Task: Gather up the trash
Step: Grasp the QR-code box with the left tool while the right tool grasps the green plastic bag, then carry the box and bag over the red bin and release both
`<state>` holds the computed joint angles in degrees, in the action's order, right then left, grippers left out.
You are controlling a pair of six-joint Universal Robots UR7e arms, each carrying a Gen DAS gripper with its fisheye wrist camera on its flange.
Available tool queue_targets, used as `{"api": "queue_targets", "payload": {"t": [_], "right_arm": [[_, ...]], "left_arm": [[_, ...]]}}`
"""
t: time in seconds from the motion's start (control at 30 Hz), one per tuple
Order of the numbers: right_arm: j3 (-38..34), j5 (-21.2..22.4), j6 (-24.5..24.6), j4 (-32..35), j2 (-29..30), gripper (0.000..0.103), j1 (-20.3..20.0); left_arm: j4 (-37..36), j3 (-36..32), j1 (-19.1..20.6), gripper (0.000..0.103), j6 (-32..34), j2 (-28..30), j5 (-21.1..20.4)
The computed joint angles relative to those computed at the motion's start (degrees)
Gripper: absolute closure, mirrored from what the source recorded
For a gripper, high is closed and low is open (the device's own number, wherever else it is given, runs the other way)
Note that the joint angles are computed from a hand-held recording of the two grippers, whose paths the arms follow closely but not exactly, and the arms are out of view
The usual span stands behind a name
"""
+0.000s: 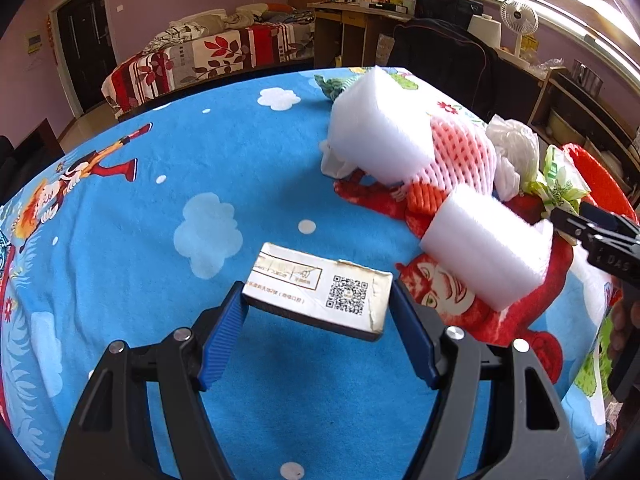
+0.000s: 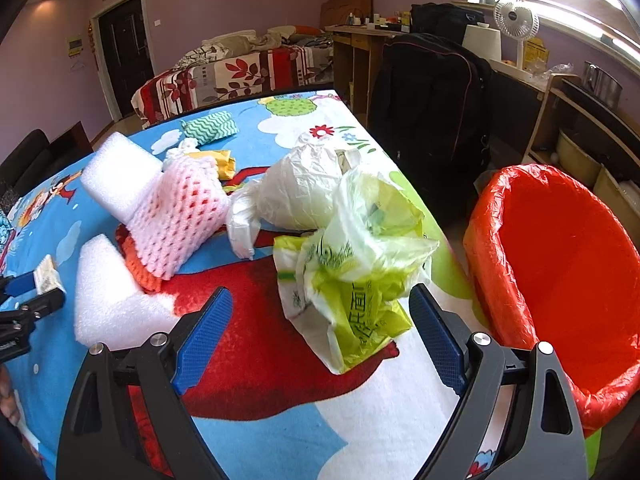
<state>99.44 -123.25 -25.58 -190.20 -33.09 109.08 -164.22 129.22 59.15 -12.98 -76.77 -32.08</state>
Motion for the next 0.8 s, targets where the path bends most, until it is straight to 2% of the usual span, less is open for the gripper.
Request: {"api": "queue_targets", "payload": {"t": [0.17,0.47,0.8], "right_arm": [[-0.94,-0.25,0.70,1.66,0.35,0.020,-0.32],[-1.89,-1.52,0.43,2.74,0.72,0.049,-0.37],[-0.50,-0.88,0.16,0.70,-0.82,0.053,0.71]], "left_arm": [[0.22,-0.20,-0.65,0.033,-0.47,-0.04,0.62],[0.05,-0.68,-1.40,0.033,-0.47,0.32,0.84],[-0.63,-0.88,-2.29,0.033,0.17,0.06,1.57]]}}
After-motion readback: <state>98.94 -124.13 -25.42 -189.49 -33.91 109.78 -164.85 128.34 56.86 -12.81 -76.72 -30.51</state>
